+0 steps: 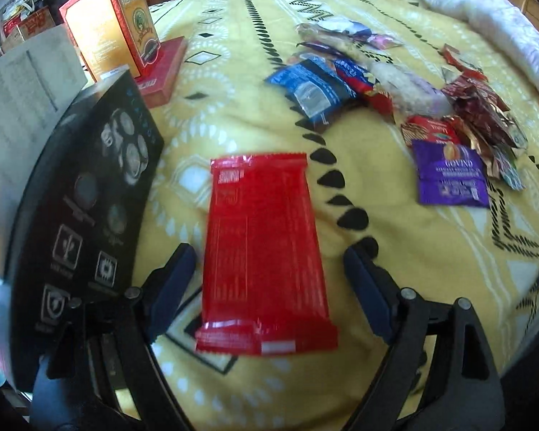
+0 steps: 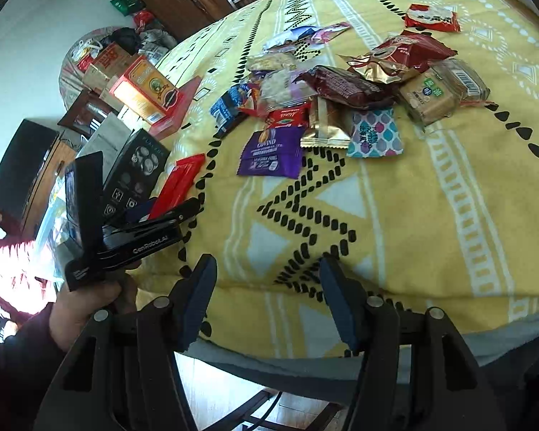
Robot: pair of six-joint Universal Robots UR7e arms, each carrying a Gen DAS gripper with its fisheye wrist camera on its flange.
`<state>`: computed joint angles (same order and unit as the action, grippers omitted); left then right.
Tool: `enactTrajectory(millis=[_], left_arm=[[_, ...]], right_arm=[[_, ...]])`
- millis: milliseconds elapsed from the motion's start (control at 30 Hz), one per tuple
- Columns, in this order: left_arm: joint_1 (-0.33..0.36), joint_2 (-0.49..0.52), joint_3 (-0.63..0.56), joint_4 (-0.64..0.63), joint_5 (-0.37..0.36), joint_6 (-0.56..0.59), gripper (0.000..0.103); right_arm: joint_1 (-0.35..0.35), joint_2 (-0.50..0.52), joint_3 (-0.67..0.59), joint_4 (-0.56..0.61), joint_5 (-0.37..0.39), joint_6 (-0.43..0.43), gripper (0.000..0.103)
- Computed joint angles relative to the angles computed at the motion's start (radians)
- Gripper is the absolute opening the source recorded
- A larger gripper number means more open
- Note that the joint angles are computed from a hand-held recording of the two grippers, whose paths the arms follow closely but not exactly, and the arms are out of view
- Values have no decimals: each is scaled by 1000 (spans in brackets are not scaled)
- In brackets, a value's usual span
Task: Organize snacks
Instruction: 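Grasp the red packet with the left gripper while the right grasps the purple GOVIND packet, then carry the red packet and purple GOVIND packet over the glass bowl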
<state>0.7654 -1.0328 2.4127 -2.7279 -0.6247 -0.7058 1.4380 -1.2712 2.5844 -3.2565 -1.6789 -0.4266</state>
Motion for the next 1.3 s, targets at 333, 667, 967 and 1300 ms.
enactTrajectory(millis=[333,667,967,1300], left_arm=[[-35,-61,75,-165,-116,95,53],[-3,-53,94,-223,-147,115,54],[9,-15,98,-313,-141,151,73],[15,-25,93,-310,-133,161,53]], right_arm=[[110,95,-109,-30,-13,-2,63],[256,302,-337,74,-337,-434,63],[241,423,-445,144,-462,-620,72],[201,344,-345,121,-357,-511,52]])
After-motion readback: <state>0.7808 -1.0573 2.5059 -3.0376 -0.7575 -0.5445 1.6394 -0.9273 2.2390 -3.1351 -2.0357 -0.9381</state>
